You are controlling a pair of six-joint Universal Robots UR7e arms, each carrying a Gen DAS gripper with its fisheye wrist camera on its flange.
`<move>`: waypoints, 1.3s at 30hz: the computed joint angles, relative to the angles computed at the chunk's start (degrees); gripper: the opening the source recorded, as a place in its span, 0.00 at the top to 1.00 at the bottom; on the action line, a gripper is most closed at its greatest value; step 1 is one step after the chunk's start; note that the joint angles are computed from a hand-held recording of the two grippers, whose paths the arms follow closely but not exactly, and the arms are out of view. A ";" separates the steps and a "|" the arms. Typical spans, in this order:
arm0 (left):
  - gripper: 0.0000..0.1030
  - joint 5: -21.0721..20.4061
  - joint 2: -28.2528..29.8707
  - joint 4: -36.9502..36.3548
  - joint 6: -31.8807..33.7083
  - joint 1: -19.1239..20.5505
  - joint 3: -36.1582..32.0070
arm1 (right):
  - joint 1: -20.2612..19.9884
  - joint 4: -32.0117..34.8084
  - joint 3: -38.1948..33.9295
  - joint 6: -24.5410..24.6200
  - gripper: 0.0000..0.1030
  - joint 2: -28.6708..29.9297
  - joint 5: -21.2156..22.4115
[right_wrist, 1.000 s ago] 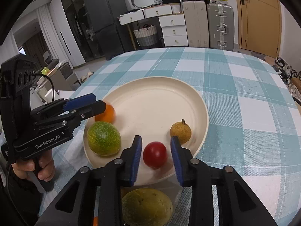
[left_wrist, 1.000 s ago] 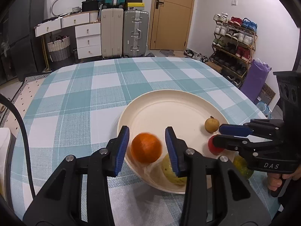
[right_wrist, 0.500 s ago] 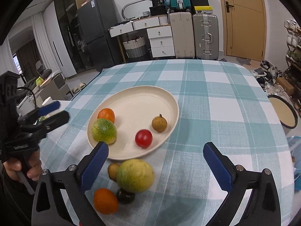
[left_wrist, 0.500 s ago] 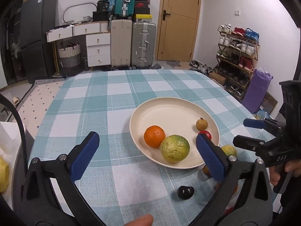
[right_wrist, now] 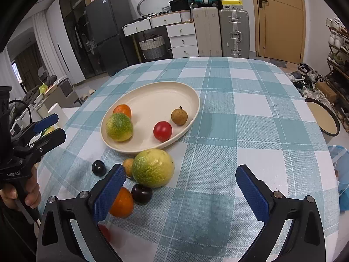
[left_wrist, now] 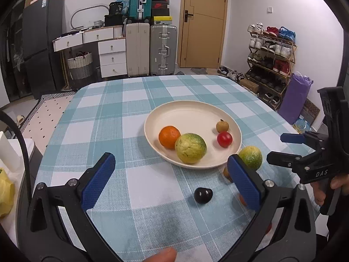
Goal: Organize fruits
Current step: 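Withdraw both open tools from the plate, then move the right tool to the large yellow-green pomelo and close on it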
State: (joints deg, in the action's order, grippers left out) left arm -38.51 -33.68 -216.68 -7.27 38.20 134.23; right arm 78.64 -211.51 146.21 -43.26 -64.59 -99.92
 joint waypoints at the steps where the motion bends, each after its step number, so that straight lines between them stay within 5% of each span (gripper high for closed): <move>1: 0.00 -0.60 -0.09 0.75 -0.32 0.02 0.09 | 0.00 -0.44 0.09 -0.17 0.00 0.22 -0.13; 28: 0.00 -4.46 2.62 9.92 -1.74 3.51 -3.69 | -2.60 7.80 -0.75 2.95 0.00 -0.62 3.95; 39: 0.00 -5.25 2.67 10.84 -1.96 4.78 -4.28 | -2.01 10.55 -2.18 2.61 0.13 0.50 4.16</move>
State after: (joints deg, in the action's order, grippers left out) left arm -43.75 -31.01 -205.84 -9.22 42.98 129.95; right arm 76.63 -200.95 144.03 -40.66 -64.08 -95.77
